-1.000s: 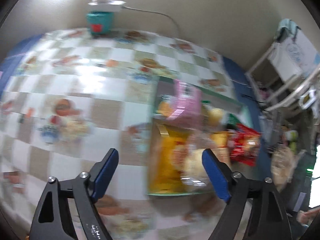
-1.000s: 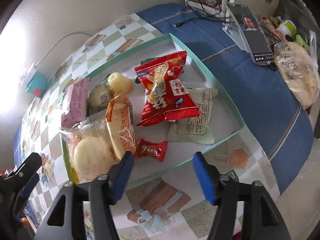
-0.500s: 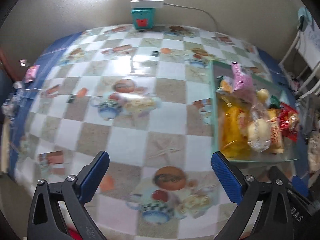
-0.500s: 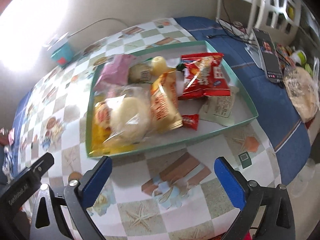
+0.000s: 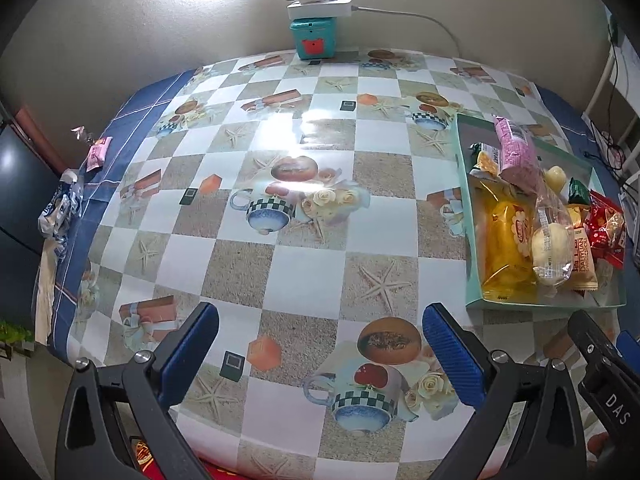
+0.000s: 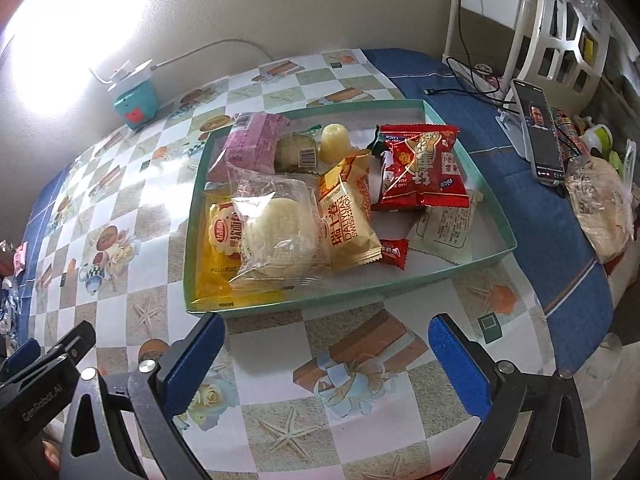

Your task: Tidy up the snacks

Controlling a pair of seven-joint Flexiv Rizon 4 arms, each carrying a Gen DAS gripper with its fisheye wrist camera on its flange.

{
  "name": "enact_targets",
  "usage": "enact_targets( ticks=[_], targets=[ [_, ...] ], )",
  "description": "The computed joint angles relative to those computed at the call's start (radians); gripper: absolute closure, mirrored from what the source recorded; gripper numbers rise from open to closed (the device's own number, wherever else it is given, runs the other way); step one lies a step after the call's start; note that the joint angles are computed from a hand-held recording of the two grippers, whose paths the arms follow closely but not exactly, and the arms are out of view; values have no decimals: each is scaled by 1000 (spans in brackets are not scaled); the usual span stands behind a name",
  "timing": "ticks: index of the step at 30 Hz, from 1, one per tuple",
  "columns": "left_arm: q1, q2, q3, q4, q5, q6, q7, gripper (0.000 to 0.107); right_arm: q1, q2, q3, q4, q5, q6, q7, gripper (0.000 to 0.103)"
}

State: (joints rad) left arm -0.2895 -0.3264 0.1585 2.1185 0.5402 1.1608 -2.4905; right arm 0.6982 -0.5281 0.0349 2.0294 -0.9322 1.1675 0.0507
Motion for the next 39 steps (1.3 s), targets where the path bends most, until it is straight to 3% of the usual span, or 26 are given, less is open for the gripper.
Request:
enact_targets(
  ticks=[39],
  targets=[
    [23, -15, -10, 21, -108, 13, 102, 5, 15, -20, 14, -37, 35, -55, -84, 0]
  ],
)
